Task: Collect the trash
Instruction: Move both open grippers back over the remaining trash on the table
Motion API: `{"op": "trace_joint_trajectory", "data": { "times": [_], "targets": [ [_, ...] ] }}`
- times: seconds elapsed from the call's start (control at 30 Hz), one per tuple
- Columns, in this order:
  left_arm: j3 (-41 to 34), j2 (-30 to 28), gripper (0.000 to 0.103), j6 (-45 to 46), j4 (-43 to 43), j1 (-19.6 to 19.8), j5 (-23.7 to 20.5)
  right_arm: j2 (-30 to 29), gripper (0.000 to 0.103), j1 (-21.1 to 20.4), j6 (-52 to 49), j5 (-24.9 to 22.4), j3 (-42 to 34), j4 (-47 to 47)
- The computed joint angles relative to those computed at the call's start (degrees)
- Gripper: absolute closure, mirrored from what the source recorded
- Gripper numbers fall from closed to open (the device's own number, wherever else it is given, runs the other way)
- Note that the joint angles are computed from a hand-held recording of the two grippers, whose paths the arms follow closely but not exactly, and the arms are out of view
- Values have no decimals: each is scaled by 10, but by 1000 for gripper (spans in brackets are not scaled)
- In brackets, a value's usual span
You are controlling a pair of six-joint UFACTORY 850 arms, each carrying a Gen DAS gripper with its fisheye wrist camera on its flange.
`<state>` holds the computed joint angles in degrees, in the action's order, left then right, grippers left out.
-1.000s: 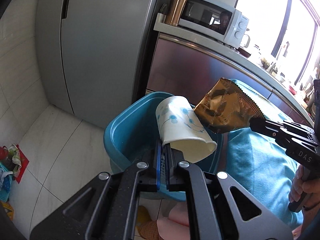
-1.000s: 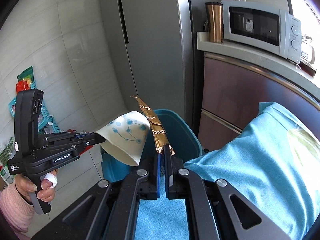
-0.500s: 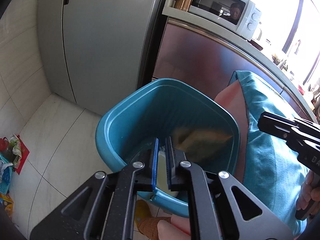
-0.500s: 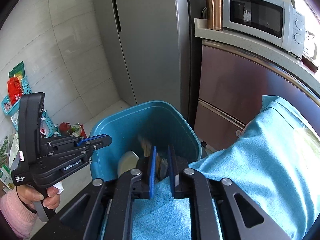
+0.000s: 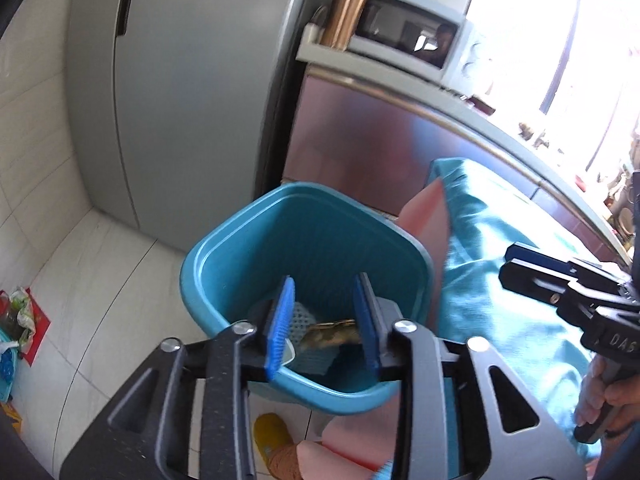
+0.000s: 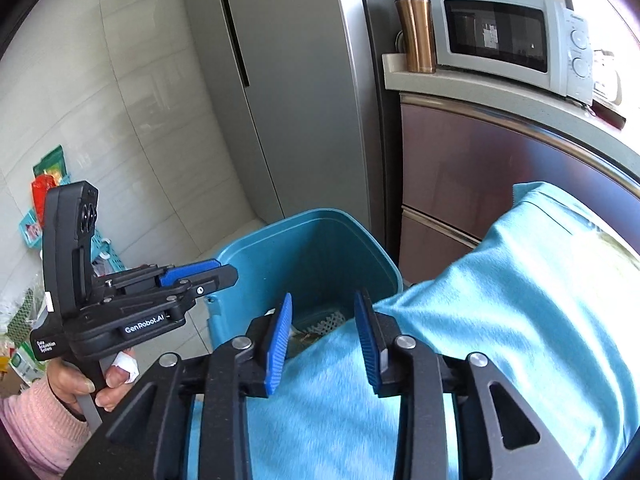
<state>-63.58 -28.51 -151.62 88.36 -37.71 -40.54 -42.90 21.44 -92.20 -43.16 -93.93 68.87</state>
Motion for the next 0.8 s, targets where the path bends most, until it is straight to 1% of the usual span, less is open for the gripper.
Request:
{"op": "trace_joint_trajectory", "data": {
  "times": [0.17, 0.33, 0.5, 0.67, 0.8],
  "targets": [
    [-14, 5, 61, 15, 21, -24, -22, 31, 65, -25, -50, -23, 43, 39],
    [-40, 0, 58, 31, 52, -45, -23, 66, 63, -54, -99, -36, 88, 79],
    [-85, -24, 57, 59, 74, -62, -2, 96, 62, -88, -128, -46, 128, 113],
    [-143, -62, 56, 92, 90, -74, 37, 122, 62, -124, -149, -45, 161, 142],
    [-199, -99, 56, 131, 86, -77, 75, 140, 62, -153, -176, -30, 187, 170]
  ]
}}
